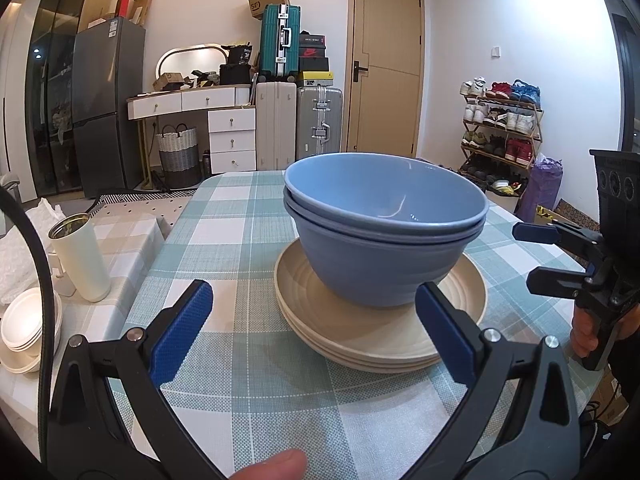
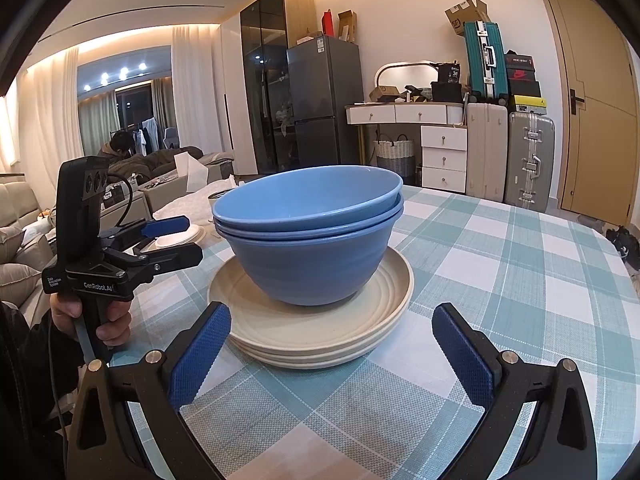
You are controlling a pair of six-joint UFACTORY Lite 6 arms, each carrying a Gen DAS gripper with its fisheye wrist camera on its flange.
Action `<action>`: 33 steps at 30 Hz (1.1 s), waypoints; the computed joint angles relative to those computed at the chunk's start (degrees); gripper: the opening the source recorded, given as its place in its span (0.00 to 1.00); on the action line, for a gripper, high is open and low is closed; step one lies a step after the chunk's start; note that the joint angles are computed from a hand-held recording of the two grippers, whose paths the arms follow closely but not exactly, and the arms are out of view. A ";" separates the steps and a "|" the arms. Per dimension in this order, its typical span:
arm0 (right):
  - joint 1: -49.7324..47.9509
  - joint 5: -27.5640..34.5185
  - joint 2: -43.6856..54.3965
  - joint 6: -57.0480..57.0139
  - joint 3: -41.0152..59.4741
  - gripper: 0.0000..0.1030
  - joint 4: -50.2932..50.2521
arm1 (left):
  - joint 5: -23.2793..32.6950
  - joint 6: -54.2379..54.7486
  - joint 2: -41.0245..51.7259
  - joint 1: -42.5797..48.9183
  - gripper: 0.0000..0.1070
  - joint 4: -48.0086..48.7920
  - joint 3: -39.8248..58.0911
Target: Organize plates and bowls
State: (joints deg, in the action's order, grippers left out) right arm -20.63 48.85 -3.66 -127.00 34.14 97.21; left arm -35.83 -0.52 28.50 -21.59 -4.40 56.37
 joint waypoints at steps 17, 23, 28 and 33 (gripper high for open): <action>0.38 -0.25 0.40 -0.31 0.02 1.00 0.52 | -0.08 0.01 0.19 0.04 0.94 0.04 0.15; 0.37 -0.21 0.40 -0.28 0.03 1.00 0.53 | -0.18 0.04 0.51 0.03 0.94 0.00 0.38; 0.27 -0.19 0.39 -0.12 0.15 1.00 0.34 | -0.18 0.00 0.39 0.10 0.94 0.12 0.27; 0.33 -0.24 0.72 -0.34 0.31 1.00 0.58 | -0.27 0.09 0.75 0.06 0.94 0.03 0.56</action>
State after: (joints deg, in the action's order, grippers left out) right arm -20.29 48.61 -2.93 -127.34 34.45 97.79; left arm -36.10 -0.44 29.25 -21.53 -4.38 56.93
